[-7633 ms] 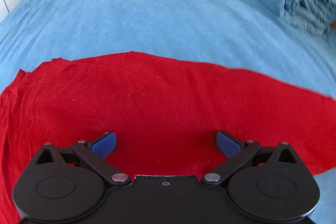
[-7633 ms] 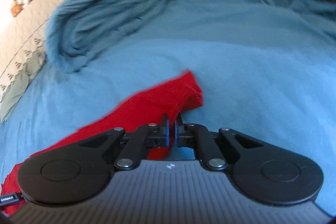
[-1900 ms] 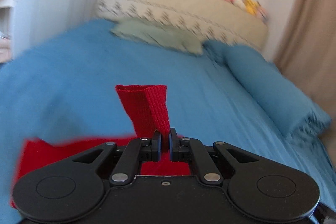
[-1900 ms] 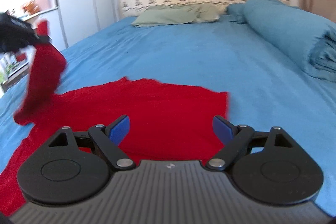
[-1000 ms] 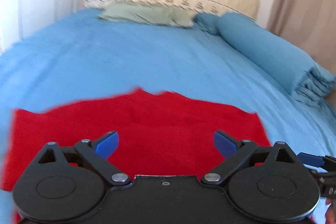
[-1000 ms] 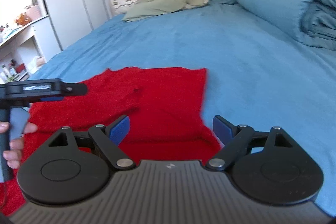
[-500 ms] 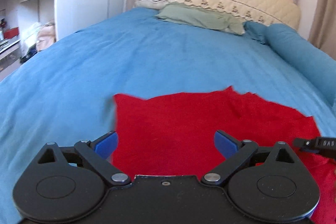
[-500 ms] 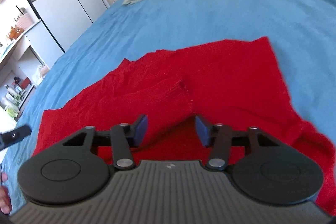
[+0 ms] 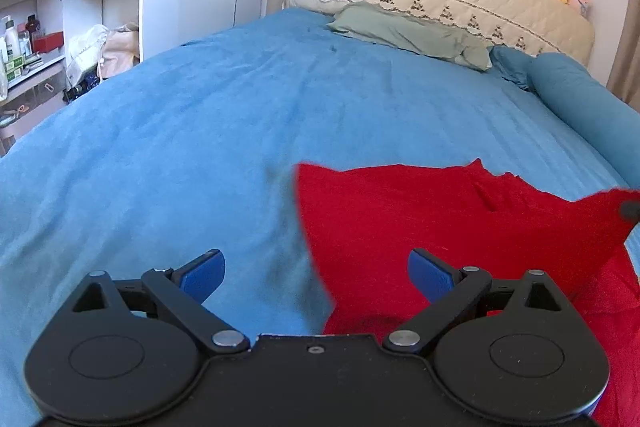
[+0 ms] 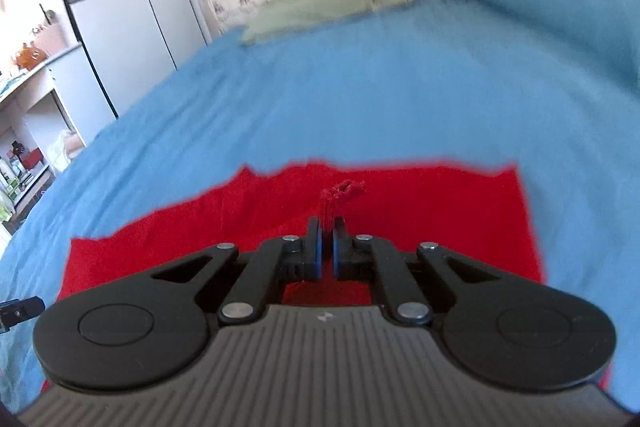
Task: Fold small clothes
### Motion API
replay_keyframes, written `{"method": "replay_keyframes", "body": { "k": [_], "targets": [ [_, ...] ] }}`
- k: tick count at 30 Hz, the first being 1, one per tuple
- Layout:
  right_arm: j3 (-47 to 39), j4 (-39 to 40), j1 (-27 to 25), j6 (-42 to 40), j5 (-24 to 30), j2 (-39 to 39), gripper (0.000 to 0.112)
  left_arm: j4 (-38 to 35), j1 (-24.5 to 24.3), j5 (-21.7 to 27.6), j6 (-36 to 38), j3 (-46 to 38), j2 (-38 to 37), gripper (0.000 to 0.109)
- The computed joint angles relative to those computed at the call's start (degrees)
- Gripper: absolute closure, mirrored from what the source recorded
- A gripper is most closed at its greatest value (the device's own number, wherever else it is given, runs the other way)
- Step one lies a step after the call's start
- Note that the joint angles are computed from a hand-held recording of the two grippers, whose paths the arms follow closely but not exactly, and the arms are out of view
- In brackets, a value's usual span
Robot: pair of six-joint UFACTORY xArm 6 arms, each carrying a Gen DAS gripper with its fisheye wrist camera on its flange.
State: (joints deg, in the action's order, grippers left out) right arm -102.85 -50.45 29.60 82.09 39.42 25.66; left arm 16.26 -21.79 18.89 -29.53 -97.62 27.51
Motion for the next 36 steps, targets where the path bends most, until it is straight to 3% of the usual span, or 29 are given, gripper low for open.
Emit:
{"method": "replay_keyframes", "body": {
  "k": [5, 9, 17, 19, 20, 21, 22, 24, 27, 32, 36],
  "targets": [
    [6.3, -7.5, -0.2, 2.9, 4.7, -6.6, 0.092, -0.2, -0.5, 0.1, 1.4, -1.2, 1.1, 0.009],
    [12.1, -4.4, -1.6, 3.5, 5.9, -9.7, 0.092, -0.3, -1.3, 1.6, 2.0, -3.0, 2.3, 0.009],
    [15.6, -0.8, -1.6, 1.7, 8.3, -9.3, 0.091, 1.1, -3.1, 2.6, 5.9, -7.0, 4.7, 0.009],
    [15.0, -0.8, -1.1, -0.6, 9.0, -8.8, 0.085, -0.7, -3.6, 1.4, 9.1, -7.9, 5.5, 0.009],
    [15.9, -2.3, -0.8, -0.4, 8.6, -9.5, 0.064, -2.6, -3.9, 0.9, 11.4, -8.8, 6.2, 0.009],
    [16.2, -3.9, -0.4, -0.2, 8.3, -9.8, 0.027, -4.9, -4.2, 0.7, 13.9, -10.0, 7.1, 0.009],
    [16.2, -6.2, 0.2, 1.0, 8.5, -9.8, 0.013, -7.4, -4.6, 0.8, 16.5, -11.7, 8.2, 0.009],
    [17.9, -14.2, 1.3, 6.2, 7.4, -11.0, 0.009, -14.2, -5.4, 1.7, 23.1, -15.7, 11.2, 0.009],
    [17.6, -12.7, 0.4, 2.1, 1.4, -9.9, 0.009, -19.6, -5.9, 5.8, 27.4, -23.5, 16.7, 0.009],
    [15.6, -7.0, -0.3, -2.2, 0.5, -6.4, 0.009, -19.2, -5.3, 13.0, 24.3, -33.7, 23.8, 0.009],
    [17.7, -6.5, -1.5, 0.2, -2.2, -6.0, 0.009, -16.9, -5.3, 14.1, 24.1, -35.7, 25.4, 0.008]
  ]
}}
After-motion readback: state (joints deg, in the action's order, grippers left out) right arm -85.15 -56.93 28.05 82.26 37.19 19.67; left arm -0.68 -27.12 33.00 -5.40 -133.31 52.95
